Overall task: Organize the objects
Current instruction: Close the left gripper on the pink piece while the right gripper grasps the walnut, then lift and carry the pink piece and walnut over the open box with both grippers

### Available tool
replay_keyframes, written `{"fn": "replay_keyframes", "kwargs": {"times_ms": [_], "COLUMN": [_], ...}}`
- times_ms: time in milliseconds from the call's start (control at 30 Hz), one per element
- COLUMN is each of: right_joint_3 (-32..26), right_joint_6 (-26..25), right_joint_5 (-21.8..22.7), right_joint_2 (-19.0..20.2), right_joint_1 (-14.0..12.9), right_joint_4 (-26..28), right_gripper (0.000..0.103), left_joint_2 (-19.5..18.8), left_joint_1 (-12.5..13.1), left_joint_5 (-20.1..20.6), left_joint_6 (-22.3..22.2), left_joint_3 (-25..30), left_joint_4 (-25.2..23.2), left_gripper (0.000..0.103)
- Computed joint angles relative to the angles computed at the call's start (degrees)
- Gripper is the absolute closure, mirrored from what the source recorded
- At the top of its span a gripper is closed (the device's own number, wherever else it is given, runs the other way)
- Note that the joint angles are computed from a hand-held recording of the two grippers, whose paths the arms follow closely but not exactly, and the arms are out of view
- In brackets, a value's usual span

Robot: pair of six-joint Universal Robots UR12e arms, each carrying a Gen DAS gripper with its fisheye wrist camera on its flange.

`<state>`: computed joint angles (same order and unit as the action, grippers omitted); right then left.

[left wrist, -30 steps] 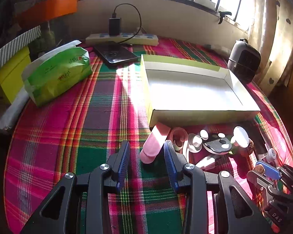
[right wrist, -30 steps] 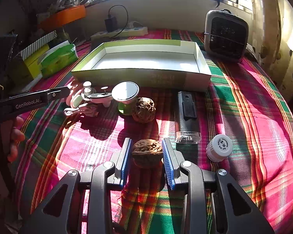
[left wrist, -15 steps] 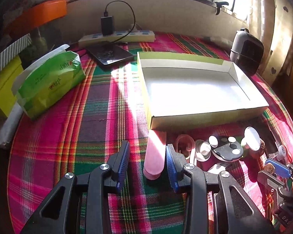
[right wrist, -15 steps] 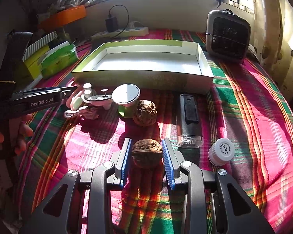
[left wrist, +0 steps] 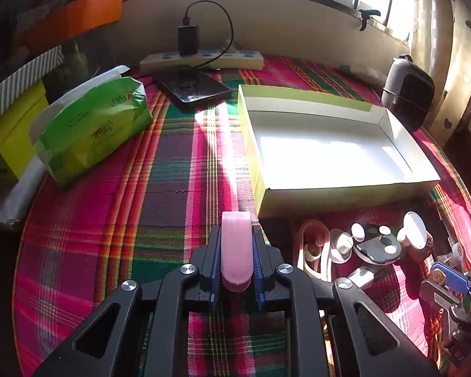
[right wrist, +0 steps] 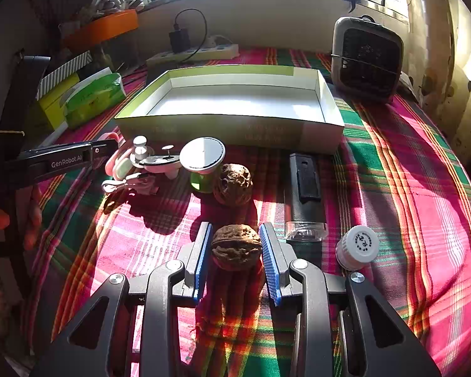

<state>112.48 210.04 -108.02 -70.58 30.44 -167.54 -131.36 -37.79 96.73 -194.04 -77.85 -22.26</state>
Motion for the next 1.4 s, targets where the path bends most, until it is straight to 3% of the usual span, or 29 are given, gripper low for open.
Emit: {"fn": "replay_keyframes", "kwargs": {"times_ms": [1400], "right_joint_3": [0.3], "right_joint_6": [-0.5], "right_joint_5": [-0.5], "right_joint_2": [-0.2], "right_joint_1": [0.8], "right_joint_4": [-1.5], "right_gripper": [0.070], "left_joint_2": [2.6], "left_joint_1": [-0.7], "left_joint_5": [-0.6], "left_joint_6": [0.2], "left_joint_3": [-3.9], "left_joint_4": [2.8], "left_gripper": [0.087]}}
